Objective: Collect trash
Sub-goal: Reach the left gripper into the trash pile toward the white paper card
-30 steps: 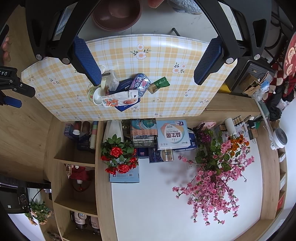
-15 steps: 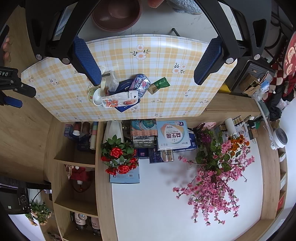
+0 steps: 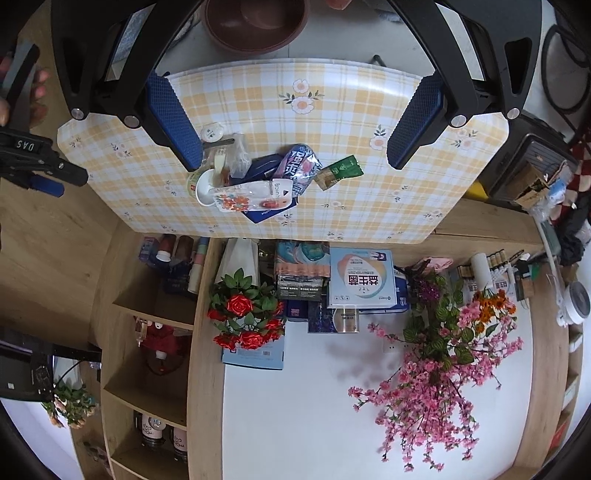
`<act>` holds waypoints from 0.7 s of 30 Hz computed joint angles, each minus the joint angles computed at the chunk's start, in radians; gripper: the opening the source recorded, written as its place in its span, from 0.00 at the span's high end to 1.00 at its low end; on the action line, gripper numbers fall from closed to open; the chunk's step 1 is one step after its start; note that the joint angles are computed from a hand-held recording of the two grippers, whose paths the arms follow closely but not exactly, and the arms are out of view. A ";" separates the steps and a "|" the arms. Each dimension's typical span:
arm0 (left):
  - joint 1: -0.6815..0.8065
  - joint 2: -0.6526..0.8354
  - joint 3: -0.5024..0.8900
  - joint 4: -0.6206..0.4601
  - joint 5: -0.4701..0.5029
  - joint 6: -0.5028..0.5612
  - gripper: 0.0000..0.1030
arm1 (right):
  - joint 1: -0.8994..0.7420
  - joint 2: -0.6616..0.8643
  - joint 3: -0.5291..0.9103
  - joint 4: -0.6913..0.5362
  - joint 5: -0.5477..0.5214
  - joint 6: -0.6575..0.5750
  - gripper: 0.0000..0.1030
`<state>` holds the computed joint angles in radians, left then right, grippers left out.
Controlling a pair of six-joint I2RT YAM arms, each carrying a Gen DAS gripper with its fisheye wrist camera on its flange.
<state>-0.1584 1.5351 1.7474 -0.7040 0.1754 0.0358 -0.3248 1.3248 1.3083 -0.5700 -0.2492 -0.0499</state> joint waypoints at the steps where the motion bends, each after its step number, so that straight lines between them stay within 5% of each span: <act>1: 0.002 0.008 -0.006 0.018 -0.004 -0.004 0.05 | 0.006 0.021 0.012 0.003 0.013 -0.004 0.05; 8: 0.025 0.126 0.056 0.035 0.050 0.007 0.05 | 0.009 0.186 0.071 0.019 0.021 -0.011 0.05; 21: 0.024 0.330 0.122 0.076 -0.036 0.118 0.05 | -0.022 0.446 0.160 0.055 0.050 -0.024 0.05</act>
<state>-0.1347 1.8654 1.8690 -0.6284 0.1389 0.1541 -0.3472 1.7712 1.4685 -0.5146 -0.1993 -0.0742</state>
